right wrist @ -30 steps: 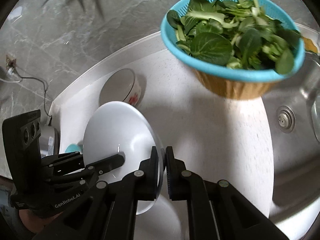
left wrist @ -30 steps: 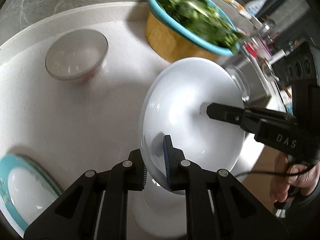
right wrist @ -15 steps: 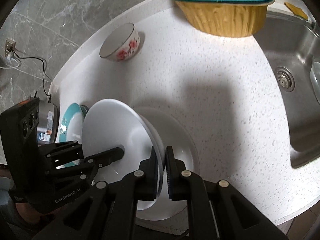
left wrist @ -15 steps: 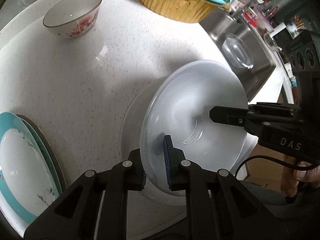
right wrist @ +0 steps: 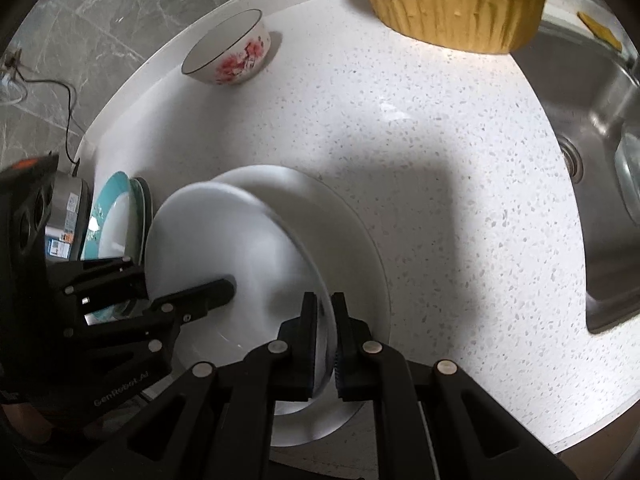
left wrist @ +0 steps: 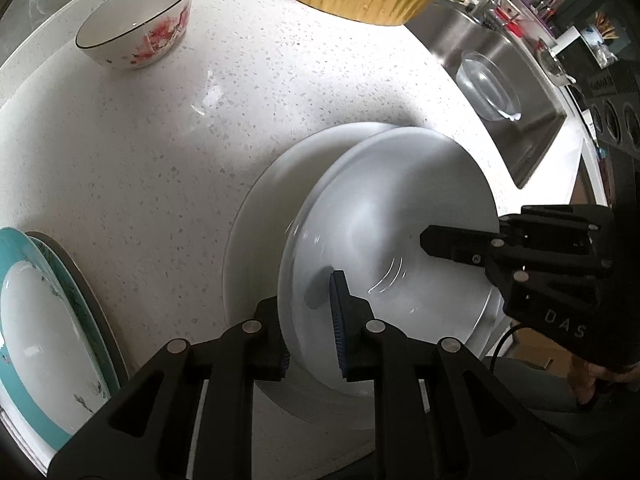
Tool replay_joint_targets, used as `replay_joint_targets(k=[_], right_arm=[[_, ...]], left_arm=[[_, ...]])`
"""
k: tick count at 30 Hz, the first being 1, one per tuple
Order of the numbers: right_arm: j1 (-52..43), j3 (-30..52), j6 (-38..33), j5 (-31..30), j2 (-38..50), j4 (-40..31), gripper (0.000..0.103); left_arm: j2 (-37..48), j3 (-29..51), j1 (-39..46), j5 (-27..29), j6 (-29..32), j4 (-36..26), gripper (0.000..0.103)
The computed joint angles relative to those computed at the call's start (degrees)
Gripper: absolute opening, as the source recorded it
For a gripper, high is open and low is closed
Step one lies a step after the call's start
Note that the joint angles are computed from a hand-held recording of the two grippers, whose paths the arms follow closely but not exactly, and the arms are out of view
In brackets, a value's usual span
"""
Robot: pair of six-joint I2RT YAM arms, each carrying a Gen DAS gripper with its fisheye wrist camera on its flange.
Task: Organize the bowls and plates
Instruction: 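Lower the smaller white bowl into the large white bowl with both tools, then open both tools and move them to the red-flowered white bowl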
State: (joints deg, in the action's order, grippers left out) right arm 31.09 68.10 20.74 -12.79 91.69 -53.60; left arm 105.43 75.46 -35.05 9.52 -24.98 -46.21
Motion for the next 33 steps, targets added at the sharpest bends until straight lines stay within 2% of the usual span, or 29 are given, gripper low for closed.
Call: replay_joint_targets(k=[3,5,7,10,12,13,24,33], right_arm=[[0.8,0.1,-0.1,1.2,-0.1,-0.2,0.009],[1.0,0.5,-0.1,1.5,0.2,-0.4,0.009],[1.4,0.8,0.3,1.6,0.5,-0.3,0.009],[1.9,1.2,0.4,2.1,1.0,-0.5,0.009],[1.9,1.3,0.8,1.9,1.1,-0.5,0.010],[1.9,1.2,1.1,1.8,1.1,-0.3,0.010],[2.3,0.9,2.1,2.7,1.2,-0.2,0.014],[3.3,1.7,2.6,3.0,0.9,-1.0,0.030]], left_arm=[[-0.1,0.3,-0.2,0.1,-0.5,0.6,0.025],[-1.0,-0.7,0.2,1.5,-0.5,2.1,0.040],[-1.8,-1.4,0.2,2.2,-0.5,3.3,0.048],[-3.3,-2.1,0.3,1.6,-0.8,4.4,0.052],[-4.7,-2.6,0.9,1.3,-1.2,5.9,0.057],[-5.3,-2.9,1.4,1.2,-1.1,6.0,0.063],[-11.3,-7.0,6.5,6.5,-3.7,10.0,0.069],[-14.1,-8.2,12.0,10.8,-6.7,11.8,0.069]])
